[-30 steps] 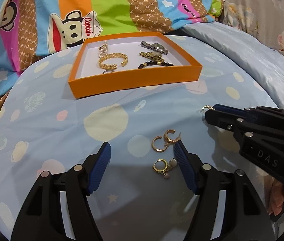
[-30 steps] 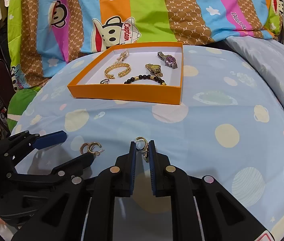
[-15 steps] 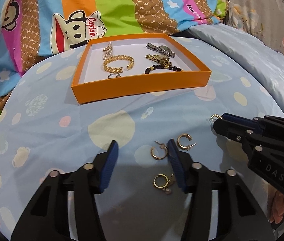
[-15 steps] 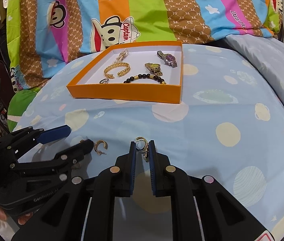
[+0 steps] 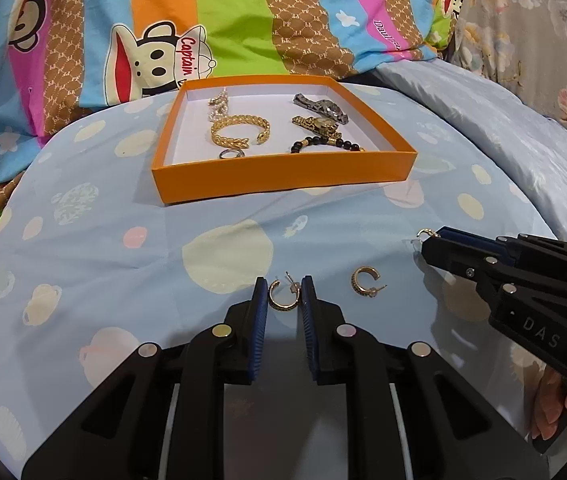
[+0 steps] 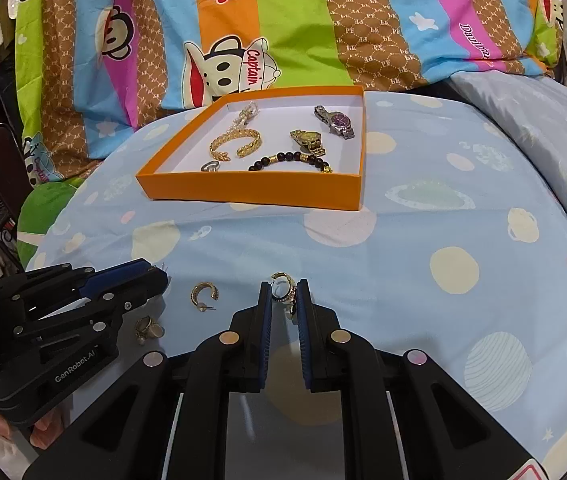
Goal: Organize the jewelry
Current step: 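Grasp a gold hoop earring with the right tool while the left tool grasps another hoop, then carry both gold hoop earrings into the orange box and open both tools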
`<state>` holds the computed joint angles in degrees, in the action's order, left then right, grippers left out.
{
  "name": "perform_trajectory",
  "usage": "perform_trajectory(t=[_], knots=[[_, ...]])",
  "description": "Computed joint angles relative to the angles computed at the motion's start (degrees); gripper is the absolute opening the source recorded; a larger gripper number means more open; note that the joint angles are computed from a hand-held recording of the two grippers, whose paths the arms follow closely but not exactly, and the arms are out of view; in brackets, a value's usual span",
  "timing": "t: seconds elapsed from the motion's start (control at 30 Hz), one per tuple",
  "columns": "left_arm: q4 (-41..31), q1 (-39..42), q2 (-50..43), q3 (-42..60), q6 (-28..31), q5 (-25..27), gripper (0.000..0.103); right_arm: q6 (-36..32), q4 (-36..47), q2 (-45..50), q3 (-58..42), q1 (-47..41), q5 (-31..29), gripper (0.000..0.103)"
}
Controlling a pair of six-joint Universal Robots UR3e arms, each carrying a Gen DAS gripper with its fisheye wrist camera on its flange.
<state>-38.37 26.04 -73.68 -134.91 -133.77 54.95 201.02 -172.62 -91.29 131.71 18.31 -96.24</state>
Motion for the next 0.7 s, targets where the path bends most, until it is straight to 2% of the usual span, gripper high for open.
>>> perform_trajectory(t=[0.27, 0.4, 0.57, 0.7], knots=[[-7.3, 3.4, 2.7, 3.9, 0.5, -2.7, 0.016, -0.6, -0.9, -4.0, 0.9, -1.2, 2.2, 0.011], [-10.7, 4.4, 1.0, 8.9, 1.0, -3.7, 0.016, -3.1, 3.0, -7.2, -1.5, -3.6, 5.0, 0.011], [-7.6, 1.7, -5.4, 17.5, -3.8, -3.2, 0.016, -6.6, 7.8, -5.6, -10.0, -5.9, 6.2, 0.011], [-2.4, -3.7, -13.6, 26.6, -10.3, -0.6, 0.016, -8.2, 8.6, 0.4, -18.2, -7.8, 7.4, 0.011]])
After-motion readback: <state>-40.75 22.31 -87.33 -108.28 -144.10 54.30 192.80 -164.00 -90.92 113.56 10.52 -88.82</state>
